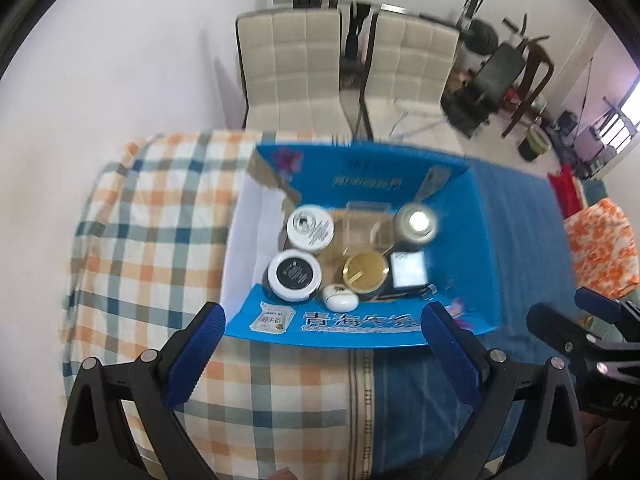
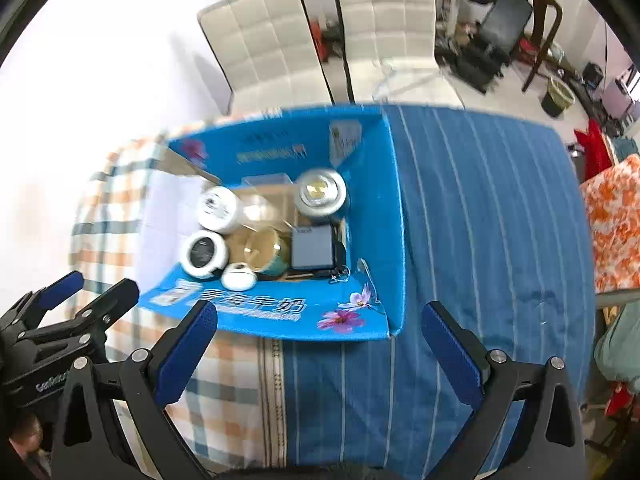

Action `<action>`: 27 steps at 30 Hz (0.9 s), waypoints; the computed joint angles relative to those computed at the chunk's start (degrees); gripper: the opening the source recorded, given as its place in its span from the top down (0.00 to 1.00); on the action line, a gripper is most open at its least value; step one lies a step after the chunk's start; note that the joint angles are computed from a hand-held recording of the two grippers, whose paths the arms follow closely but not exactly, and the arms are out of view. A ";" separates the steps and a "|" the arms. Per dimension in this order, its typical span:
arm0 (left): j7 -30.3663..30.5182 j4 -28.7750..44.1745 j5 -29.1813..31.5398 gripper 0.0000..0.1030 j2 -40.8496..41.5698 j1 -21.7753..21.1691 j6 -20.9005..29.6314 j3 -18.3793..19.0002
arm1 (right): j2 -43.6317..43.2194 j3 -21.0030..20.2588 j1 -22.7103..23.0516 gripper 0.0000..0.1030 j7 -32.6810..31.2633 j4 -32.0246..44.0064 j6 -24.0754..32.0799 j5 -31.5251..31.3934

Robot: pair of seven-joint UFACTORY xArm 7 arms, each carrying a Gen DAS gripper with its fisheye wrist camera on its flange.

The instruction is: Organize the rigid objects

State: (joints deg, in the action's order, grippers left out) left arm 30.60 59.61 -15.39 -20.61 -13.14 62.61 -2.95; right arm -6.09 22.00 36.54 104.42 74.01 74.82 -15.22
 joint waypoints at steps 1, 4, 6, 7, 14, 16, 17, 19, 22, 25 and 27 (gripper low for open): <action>0.21 0.42 -0.40 0.02 -0.89 -0.02 0.52 0.29 | 0.16 0.60 0.33 0.00 0.31 2.02 1.84 -1.13; 1.30 2.13 -1.49 0.02 -2.95 -0.10 2.41 1.26 | 1.29 2.26 1.96 0.00 1.40 8.78 7.70 -4.11; 1.84 3.03 -1.53 0.02 -4.16 0.02 3.33 1.52 | 2.20 2.88 3.16 0.00 2.15 12.04 9.55 -5.72; 2.00 3.42 -1.55 0.02 -4.73 0.09 3.79 1.65 | 2.80 3.09 3.80 0.00 2.11 14.00 10.95 -6.44; 1.93 5.79 -2.54 0.02 -8.16 0.46 8.76 2.86 | 7.89 3.14 9.97 0.00 2.93 26.02 18.16 -11.12; 1.85 5.74 -2.62 0.02 -9.08 0.65 8.94 2.91 | 9.26 2.63 11.80 0.00 2.85 28.65 19.98 -12.16; 1.82 5.64 -2.62 0.02 -9.73 0.72 8.90 2.93 | 9.90 2.39 12.81 0.00 2.89 29.99 21.08 -12.84; 1.74 5.36 -2.45 0.02 -10.51 0.83 8.27 2.84 | 12.04 1.94 15.23 0.00 2.77 33.89 25.12 -14.81; 1.45 4.81 -2.07 0.02 -11.14 0.93 6.59 2.61 | 14.97 0.52 18.95 0.00 2.22 39.27 31.11 -17.75; 1.10 4.48 -2.07 0.02 -11.17 0.78 5.48 2.65 | 16.23 -1.48 21.79 0.00 1.89 42.24 35.02 -19.83; 0.86 4.29 -1.84 0.02 -11.07 0.71 4.95 2.53 | 16.97 -2.65 23.36 0.00 1.69 43.95 37.15 -21.22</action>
